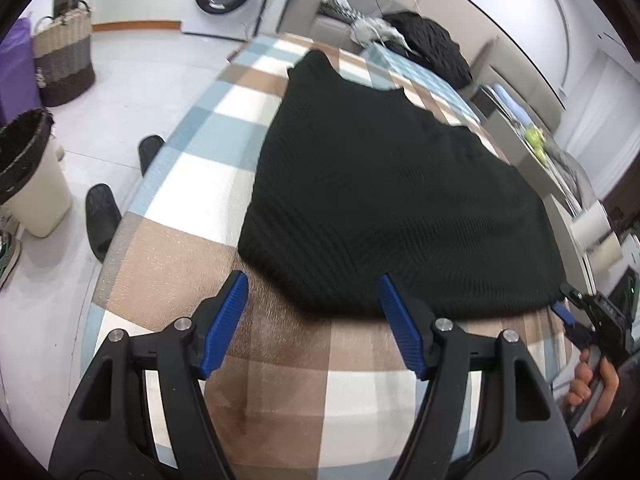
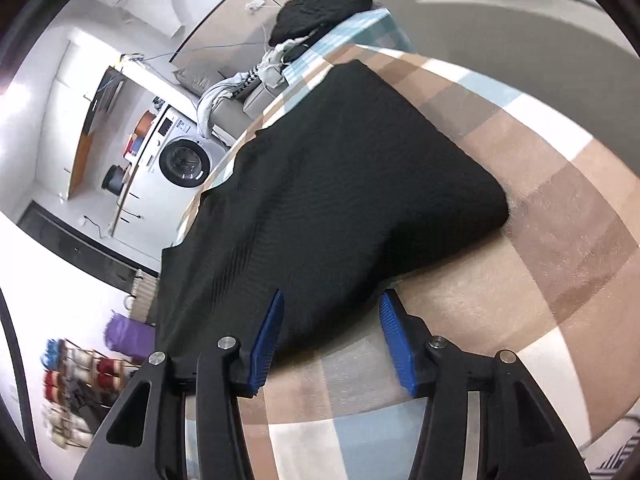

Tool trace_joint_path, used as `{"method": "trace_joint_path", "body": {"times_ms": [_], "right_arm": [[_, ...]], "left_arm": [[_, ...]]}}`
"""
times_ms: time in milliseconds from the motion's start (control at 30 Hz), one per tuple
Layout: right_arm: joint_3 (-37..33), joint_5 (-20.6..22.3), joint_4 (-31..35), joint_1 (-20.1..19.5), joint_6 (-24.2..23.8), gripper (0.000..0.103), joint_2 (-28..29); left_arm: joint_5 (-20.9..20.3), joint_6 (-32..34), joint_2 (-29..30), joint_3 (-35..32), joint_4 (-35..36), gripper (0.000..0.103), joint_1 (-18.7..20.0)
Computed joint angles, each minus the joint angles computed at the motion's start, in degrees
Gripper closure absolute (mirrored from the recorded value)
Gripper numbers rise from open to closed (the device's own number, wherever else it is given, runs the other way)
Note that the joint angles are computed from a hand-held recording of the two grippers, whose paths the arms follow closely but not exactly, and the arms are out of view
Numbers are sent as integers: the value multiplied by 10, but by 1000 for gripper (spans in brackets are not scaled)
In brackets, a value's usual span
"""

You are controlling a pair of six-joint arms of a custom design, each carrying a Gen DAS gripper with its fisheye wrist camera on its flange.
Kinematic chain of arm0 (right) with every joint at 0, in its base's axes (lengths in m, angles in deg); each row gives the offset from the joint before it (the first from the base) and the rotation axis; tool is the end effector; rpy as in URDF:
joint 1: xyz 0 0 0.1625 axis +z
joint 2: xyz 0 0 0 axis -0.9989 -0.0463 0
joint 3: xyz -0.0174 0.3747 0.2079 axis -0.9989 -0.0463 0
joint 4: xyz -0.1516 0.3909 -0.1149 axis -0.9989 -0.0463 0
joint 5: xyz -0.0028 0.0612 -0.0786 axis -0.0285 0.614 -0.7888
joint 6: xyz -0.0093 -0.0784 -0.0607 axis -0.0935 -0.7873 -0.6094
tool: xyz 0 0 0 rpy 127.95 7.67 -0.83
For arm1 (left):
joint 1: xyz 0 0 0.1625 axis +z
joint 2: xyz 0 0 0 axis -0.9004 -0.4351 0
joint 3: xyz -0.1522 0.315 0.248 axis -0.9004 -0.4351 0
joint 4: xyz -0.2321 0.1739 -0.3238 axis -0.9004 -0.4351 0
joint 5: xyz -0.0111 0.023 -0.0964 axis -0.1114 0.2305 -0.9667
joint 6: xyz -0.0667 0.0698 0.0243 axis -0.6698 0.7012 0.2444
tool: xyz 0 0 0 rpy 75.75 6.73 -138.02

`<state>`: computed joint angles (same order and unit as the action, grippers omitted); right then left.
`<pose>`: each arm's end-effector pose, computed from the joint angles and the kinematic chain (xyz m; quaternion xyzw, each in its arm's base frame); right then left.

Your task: Fold small clothes

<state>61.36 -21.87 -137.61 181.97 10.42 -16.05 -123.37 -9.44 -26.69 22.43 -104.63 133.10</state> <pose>0.1597 -0.6284 0.0933 -0.0584 -0.9308 0.3510 0.0841 -0.0358 -0.6377 0.2287 -0.0247 0.9062 -0.3532 0.2310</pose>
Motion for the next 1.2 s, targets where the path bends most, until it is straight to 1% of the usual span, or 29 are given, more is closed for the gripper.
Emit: {"method": "trace_joint_path", "body": {"times_ms": [100, 200, 300, 333, 367, 433, 467, 533, 600, 667, 733, 833, 1000, 1067, 1100, 1133, 1167, 1200], "right_arm": [[-17, -14, 22, 7, 3, 51, 12], [-27, -26, 13, 12, -6, 51, 23], [-38, -20, 2, 8, -1, 52, 32], [-41, -19, -2, 6, 5, 59, 34], [-46, -18, -2, 4, 14, 74, 36], [-48, -16, -13, 1, 9, 91, 39], [-43, -4, -19, -1, 5, 95, 37], [-26, 5, -35, 0, -8, 98, 27], [2, 19, -43, 0, -22, 98, 9], [15, 31, -16, -3, -23, 98, -7], [18, 35, -8, -5, -32, 98, -12], [20, 39, -10, -4, -37, 98, -13], [19, 24, -25, 2, -50, 97, -6], [15, 21, -25, 0, -53, 97, -3], [13, 20, -24, -1, -53, 97, -2], [13, 19, -25, -2, -52, 97, -1], [13, 18, -25, -2, -50, 97, 0], [13, 16, -26, -2, -50, 97, 1]], "left_arm": [[-19, -5, 1, -6, 12, 37, 8], [-15, -7, 5, -4, -4, 37, 8], [-7, -19, 4, 7, -26, 37, 3], [0, -27, 3, 12, -30, 37, 1], [7, -35, 2, 16, -36, 37, -2], [14, -53, -2, 28, -45, 37, -8], [17, -64, -2, 33, -48, 37, -11], [21, -82, -4, 40, -46, 37, -15], [22, -96, -5, 46, -47, 37, -17], [20, -105, -3, 49, -53, 37, -17], [20, -105, 1, 45, -59, 37, -17], [9, -101, 9, 33, -64, 37, -11], [13, -82, 34, -2, -78, 37, -1], [21, -73, 49, -17, -90, 45, 2], [25, -71, 57, -26, -95, 57, 4], [32, -72, 65, -35, -99, 72, 6], [37, -71, 72, -41, -104, 78, 7], [40, -67, 77, -44, -114, 89, 8]]}}
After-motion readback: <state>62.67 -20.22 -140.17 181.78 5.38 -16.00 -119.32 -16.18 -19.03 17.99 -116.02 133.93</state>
